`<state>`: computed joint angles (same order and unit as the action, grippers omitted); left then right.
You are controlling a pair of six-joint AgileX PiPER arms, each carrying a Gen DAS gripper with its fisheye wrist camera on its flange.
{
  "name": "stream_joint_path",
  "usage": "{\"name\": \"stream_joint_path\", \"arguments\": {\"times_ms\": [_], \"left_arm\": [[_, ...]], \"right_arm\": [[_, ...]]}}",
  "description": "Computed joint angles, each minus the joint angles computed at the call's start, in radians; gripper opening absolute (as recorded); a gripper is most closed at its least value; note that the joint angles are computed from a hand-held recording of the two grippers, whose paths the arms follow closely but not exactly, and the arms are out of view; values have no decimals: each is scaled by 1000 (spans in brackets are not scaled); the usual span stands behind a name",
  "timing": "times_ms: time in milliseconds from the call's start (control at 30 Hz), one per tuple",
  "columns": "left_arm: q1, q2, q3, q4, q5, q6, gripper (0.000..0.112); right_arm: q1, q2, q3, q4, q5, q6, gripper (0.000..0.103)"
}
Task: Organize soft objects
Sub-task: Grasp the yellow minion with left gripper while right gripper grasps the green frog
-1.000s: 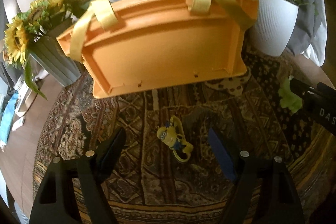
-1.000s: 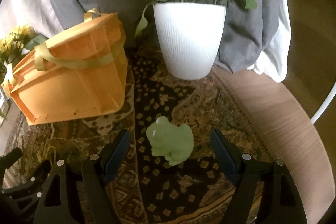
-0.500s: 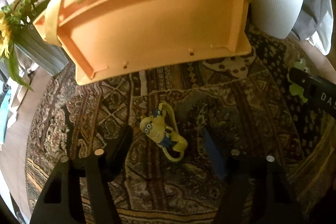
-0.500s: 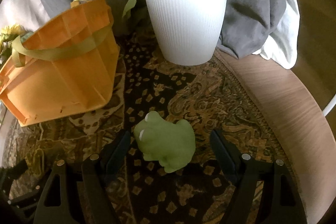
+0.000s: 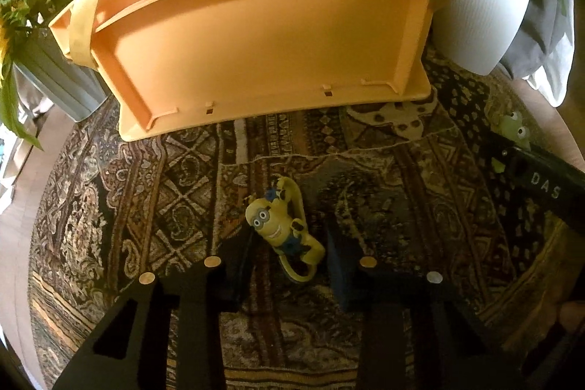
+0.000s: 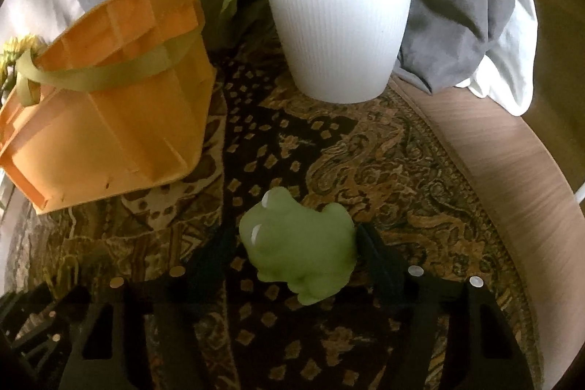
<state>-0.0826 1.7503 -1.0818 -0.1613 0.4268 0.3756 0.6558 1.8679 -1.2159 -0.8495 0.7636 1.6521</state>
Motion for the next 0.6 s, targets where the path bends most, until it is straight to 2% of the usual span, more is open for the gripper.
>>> {"name": "stream_joint_path", "arguments": {"times_ms": [33, 233, 467, 600], "left_arm": [[2, 2, -3, -6, 2, 8, 32], [-1, -20, 14, -36, 5, 38, 27], [25, -52, 27, -117, 5, 121, 26], [59, -85, 46, -209, 8, 224, 26]], "right_arm": [[1, -1, 1, 0, 3, -1, 60], [2, -14, 16, -2, -10, -9, 60], [38, -39, 1, -21, 37, -21, 60], [61, -61, -13, -22, 68, -36, 60]]}}
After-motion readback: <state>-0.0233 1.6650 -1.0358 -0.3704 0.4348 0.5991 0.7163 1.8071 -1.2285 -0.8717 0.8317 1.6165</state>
